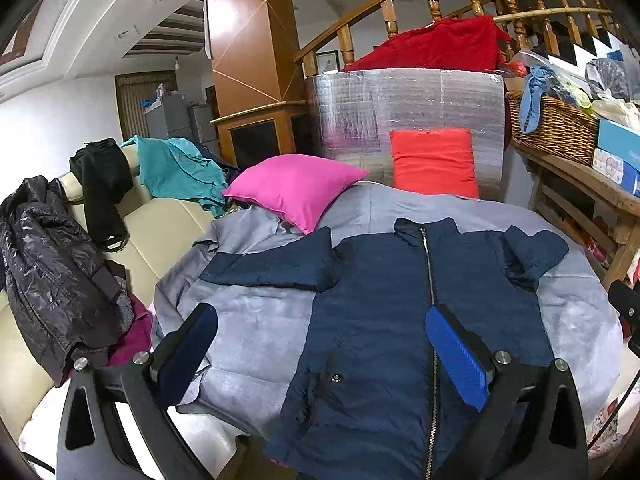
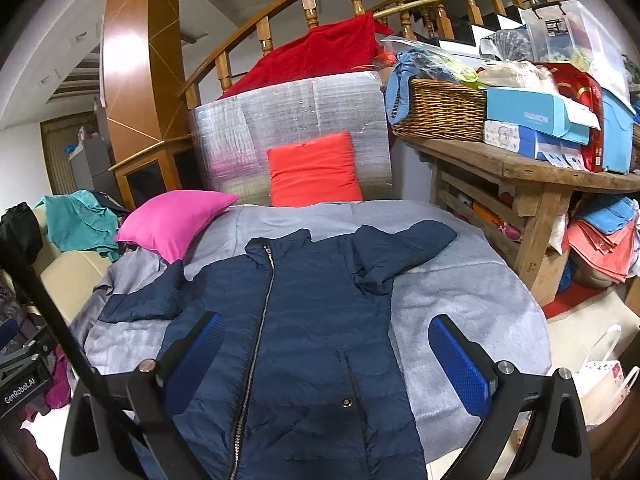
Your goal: Fold large clothes
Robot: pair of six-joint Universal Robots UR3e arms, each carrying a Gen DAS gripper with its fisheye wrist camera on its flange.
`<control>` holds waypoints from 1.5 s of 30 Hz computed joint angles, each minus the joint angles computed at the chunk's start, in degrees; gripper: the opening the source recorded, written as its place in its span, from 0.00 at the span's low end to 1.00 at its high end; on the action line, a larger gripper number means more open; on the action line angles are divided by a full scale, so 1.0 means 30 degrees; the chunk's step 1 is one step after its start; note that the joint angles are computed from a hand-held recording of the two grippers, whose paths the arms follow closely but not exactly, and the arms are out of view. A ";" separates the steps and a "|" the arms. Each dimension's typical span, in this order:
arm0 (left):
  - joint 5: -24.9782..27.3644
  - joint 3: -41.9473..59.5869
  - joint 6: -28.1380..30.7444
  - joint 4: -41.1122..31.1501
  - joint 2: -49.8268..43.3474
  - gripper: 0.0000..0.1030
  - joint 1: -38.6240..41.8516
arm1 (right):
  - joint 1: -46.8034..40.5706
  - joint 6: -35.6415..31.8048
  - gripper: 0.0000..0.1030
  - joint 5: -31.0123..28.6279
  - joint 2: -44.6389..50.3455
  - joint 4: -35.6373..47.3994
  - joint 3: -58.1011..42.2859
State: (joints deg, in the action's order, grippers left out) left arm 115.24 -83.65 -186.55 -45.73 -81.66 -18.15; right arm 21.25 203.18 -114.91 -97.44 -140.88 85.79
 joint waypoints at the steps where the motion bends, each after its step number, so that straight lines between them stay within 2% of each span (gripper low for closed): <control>1: 0.0198 0.0068 -0.0087 0.0021 -0.0104 1.00 -0.0066 | -0.0004 0.0057 1.00 0.0062 0.0063 0.0179 -0.0155; 10: -0.0192 -0.0007 0.0055 0.0257 -0.0158 1.00 0.0430 | -0.0207 -0.0537 1.00 0.0267 0.0571 0.0466 -0.0762; 16: 0.0029 0.0286 -0.0035 0.0192 -0.0460 1.00 0.0351 | -0.0781 -0.0505 1.00 0.1108 0.0614 0.1279 -0.1240; 23: 0.0278 0.0530 -0.0177 -0.0084 -0.0602 1.00 0.0231 | -0.1109 -0.1250 1.00 0.1313 0.0874 0.0999 -0.1561; 33: 0.0780 0.1245 -0.0244 -0.0343 -0.1250 1.00 -0.0083 | -0.2571 -0.1500 1.00 0.3232 0.0422 0.0894 -0.1141; 35: 0.0255 0.1945 -0.0220 -0.0817 -0.1828 1.00 0.0149 | -0.3404 -0.1610 1.00 0.4218 0.0339 0.0890 -0.0969; 37: -0.1102 0.3522 -0.0207 -0.2072 -0.3000 1.00 0.0774 | -0.4883 -0.1717 1.00 0.5846 0.0134 0.0770 -0.0594; 41: -0.3825 1.0367 -0.0743 -0.7287 -0.8337 1.00 0.1886 | -0.9805 -0.1899 1.00 1.0947 0.0120 0.0515 0.0397; 43: -0.4899 1.4367 -0.0899 -0.9386 -1.2060 1.00 0.2340 | -1.3309 -0.1689 1.00 1.4951 0.0893 0.0113 0.0954; 45: -0.5149 1.8367 -0.1503 -1.1167 -1.5523 1.00 0.2448 | -1.5788 -0.1137 1.00 1.7730 0.2559 0.0066 0.0691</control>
